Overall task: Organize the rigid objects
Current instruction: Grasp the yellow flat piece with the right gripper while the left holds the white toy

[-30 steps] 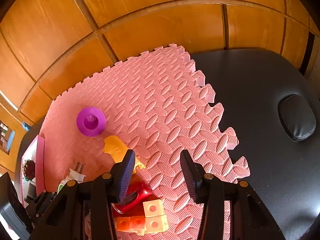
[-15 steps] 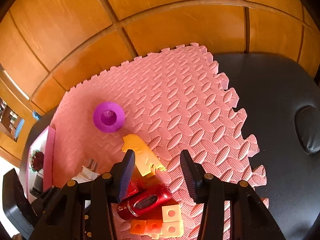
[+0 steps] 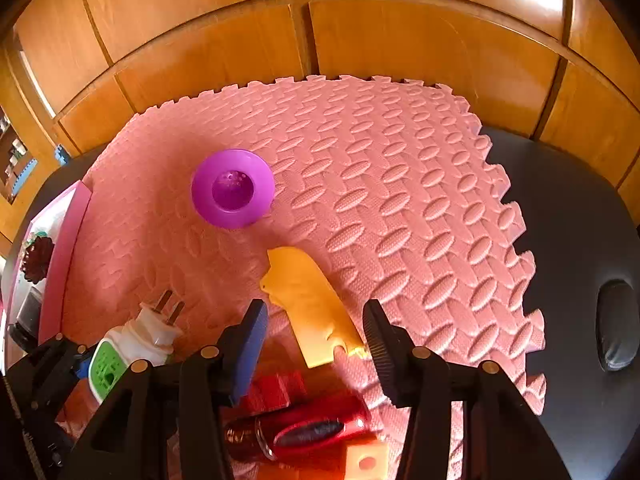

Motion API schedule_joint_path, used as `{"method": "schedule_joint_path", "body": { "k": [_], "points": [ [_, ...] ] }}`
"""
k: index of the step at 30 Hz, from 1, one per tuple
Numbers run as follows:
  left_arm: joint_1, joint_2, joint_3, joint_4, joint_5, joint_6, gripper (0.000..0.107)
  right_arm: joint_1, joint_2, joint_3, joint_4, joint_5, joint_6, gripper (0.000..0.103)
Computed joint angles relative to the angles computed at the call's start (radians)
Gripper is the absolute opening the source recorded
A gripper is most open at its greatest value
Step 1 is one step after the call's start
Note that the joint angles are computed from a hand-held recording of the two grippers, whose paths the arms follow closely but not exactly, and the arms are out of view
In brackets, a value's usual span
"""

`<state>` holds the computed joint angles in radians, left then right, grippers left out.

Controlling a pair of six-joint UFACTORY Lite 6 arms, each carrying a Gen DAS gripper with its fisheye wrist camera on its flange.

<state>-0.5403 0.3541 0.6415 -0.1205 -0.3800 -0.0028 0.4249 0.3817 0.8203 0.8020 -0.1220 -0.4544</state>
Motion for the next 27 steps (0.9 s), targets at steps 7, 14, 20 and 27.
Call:
{"method": "schedule_joint_path", "body": {
  "k": [7, 14, 20, 27],
  "points": [
    [0.001, -0.001, 0.000, -0.002, 0.002, 0.004, 0.052, -0.003, 0.006, -0.015, -0.097, -0.017, 0.100, 0.027],
    [-0.003, 0.003, 0.005, -0.023, 0.006, 0.026, 0.052, -0.005, -0.004, -0.034, -0.253, -0.033, 0.264, 0.028],
    [0.000, 0.000, 0.003, -0.019, 0.006, 0.027, 0.052, 0.013, -0.009, -0.040, -0.129, -0.055, 0.135, 0.027],
    [0.000, -0.004, 0.003, -0.021, 0.013, 0.030, 0.052, 0.018, -0.004, -0.038, -0.121, -0.071, 0.124, 0.026]
  ]
}}
